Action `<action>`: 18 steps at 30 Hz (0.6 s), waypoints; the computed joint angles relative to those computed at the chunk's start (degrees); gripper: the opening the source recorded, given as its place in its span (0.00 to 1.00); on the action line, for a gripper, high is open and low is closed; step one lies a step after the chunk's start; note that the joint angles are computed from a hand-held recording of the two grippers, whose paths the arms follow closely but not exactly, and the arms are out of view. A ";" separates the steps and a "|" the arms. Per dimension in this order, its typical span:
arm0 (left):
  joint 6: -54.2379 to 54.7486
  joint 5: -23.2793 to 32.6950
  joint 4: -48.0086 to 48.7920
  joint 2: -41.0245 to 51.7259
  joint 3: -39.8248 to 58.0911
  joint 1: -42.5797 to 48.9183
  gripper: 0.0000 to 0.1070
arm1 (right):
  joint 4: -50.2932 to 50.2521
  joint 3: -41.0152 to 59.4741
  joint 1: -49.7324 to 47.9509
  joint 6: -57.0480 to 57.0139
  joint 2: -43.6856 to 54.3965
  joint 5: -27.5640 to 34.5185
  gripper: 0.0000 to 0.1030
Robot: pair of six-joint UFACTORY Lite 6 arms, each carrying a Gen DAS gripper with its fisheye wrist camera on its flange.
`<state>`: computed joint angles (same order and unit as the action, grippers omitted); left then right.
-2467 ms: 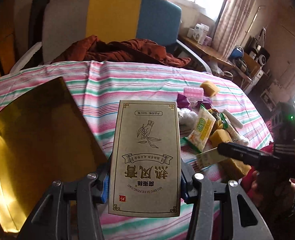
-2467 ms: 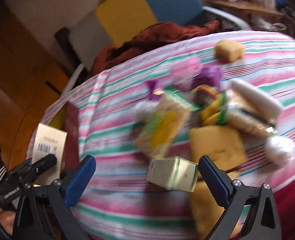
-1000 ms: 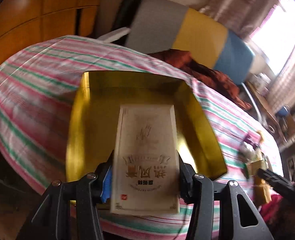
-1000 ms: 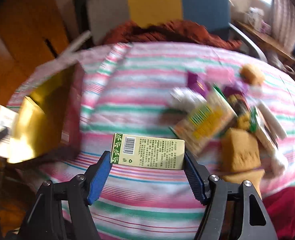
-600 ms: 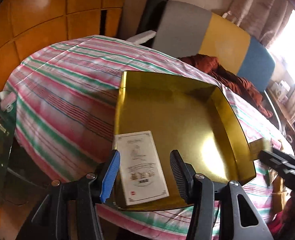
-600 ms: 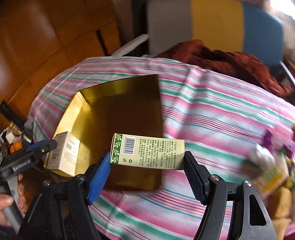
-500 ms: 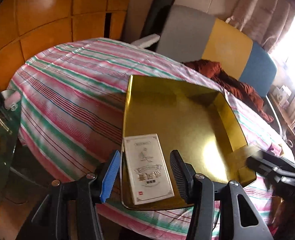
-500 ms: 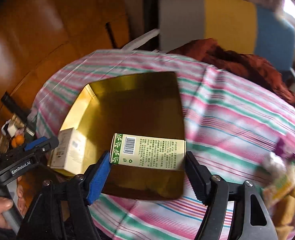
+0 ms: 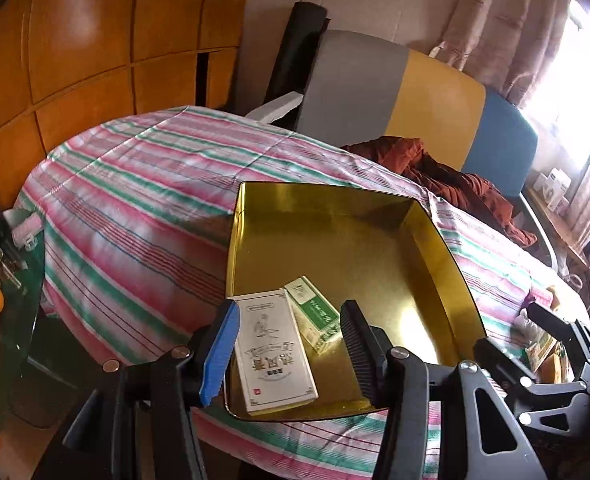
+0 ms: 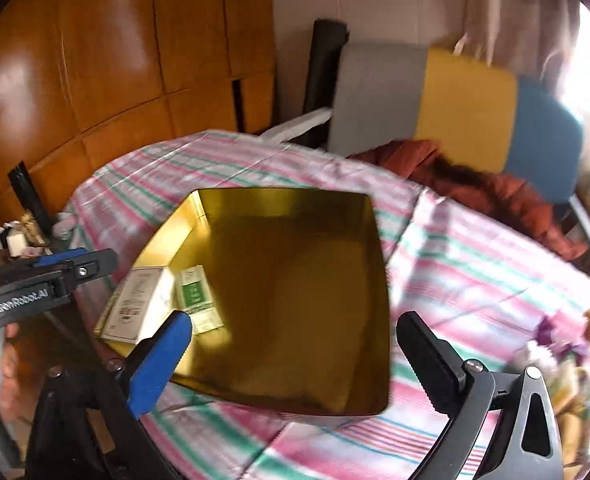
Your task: Organize objects
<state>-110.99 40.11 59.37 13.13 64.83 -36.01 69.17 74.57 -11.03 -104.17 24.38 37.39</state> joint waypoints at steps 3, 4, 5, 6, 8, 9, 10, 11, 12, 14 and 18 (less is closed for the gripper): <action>0.77 2.35 0.23 1.36 2.11 -1.80 0.50 | -4.25 4.11 -1.23 6.34 3.55 2.50 1.00; 1.16 3.21 0.28 1.93 2.87 -2.43 0.50 | -4.65 4.98 -1.95 7.95 4.42 3.19 1.00; 1.63 3.86 0.19 2.52 3.61 -2.86 0.50 | -4.06 4.62 -2.39 8.07 4.33 2.55 1.00; 2.15 4.21 0.04 3.02 4.22 -3.27 0.50 | -3.68 3.90 -3.09 7.48 3.73 2.06 1.00; 2.68 4.41 0.04 3.79 5.17 -3.87 0.50 | 0.16 1.82 -4.83 2.68 2.38 1.74 1.00; 3.08 4.62 -0.13 4.27 5.76 -4.12 0.50 | 1.85 0.74 -5.30 0.79 1.63 1.36 1.00; 3.48 4.81 -0.36 4.74 6.29 -4.43 0.50 | 3.77 -0.35 -6.14 -1.50 0.83 0.84 1.00; 3.74 4.77 -0.47 5.04 6.65 -4.67 0.50 | 5.63 -1.27 -7.08 -3.78 0.27 0.60 1.00; 4.06 4.58 -0.48 5.32 7.02 -4.83 0.50 | 7.28 -2.43 -7.84 -5.63 -0.62 0.29 1.00; 4.90 4.69 -0.51 6.25 8.13 -5.41 0.50 | 10.08 -3.41 -9.84 -8.91 -1.31 0.01 1.00; 6.63 3.41 -1.06 8.11 10.13 -6.01 0.50 | 8.68 -0.74 -12.13 -6.30 0.29 -1.61 1.00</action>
